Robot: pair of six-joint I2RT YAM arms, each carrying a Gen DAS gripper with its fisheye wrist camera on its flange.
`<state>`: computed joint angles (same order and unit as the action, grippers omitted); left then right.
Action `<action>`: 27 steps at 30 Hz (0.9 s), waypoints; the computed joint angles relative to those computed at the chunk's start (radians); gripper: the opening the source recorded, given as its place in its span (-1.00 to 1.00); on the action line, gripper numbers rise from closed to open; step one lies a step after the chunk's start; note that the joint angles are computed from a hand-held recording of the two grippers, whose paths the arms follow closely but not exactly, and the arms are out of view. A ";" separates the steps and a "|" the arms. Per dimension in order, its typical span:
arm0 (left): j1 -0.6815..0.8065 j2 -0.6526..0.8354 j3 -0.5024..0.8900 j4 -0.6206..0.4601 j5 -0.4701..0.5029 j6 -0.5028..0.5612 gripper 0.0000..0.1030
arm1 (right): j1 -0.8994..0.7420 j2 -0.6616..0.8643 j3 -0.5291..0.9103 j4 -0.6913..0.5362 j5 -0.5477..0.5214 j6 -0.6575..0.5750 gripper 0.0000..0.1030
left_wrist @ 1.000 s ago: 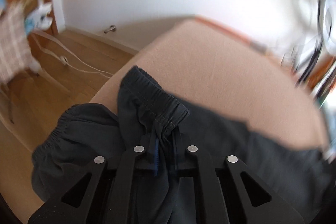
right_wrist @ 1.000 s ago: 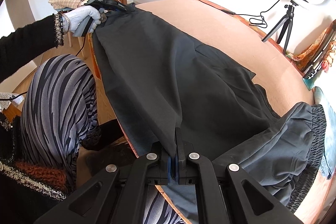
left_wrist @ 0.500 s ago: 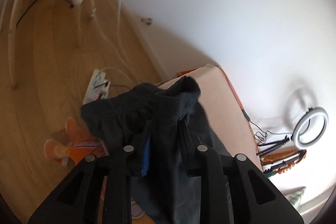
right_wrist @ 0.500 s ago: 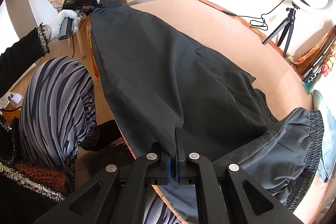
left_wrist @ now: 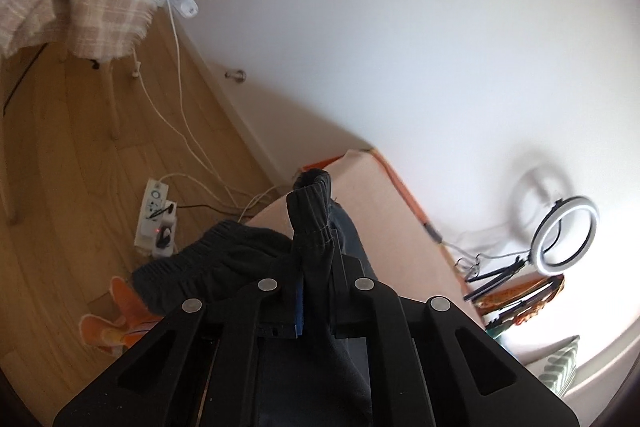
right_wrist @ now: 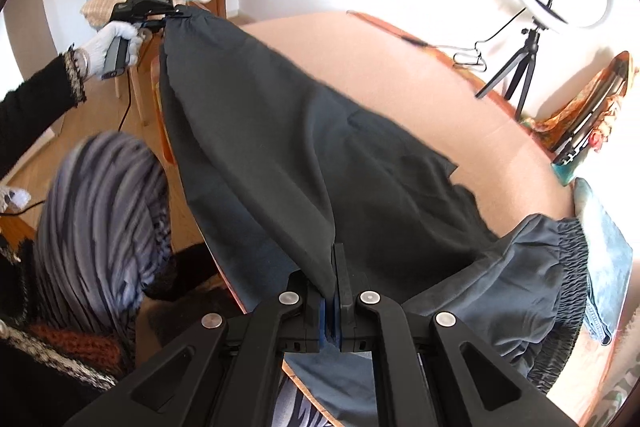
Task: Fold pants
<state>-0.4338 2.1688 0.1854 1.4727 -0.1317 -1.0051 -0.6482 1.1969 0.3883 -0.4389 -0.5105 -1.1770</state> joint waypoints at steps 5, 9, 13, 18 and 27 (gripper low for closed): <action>0.058 0.174 0.025 0.024 0.073 0.006 -0.88 | 0.030 0.027 -0.032 0.014 0.018 -0.023 -1.00; 0.076 0.229 0.064 -0.032 0.094 0.011 -0.87 | 0.059 0.116 -0.039 0.083 0.057 -0.004 -1.00; 0.062 0.124 0.068 -0.189 0.069 0.027 -0.69 | 0.040 0.158 -0.021 0.090 0.043 -0.005 -1.00; 0.016 -0.039 0.039 -0.392 -0.037 0.027 -0.14 | -0.021 0.210 0.012 0.062 -0.015 -0.015 -0.92; -0.168 -0.383 -0.068 -0.664 -0.240 0.003 -0.13 | -0.290 0.313 0.135 -0.185 -0.241 -0.135 -0.34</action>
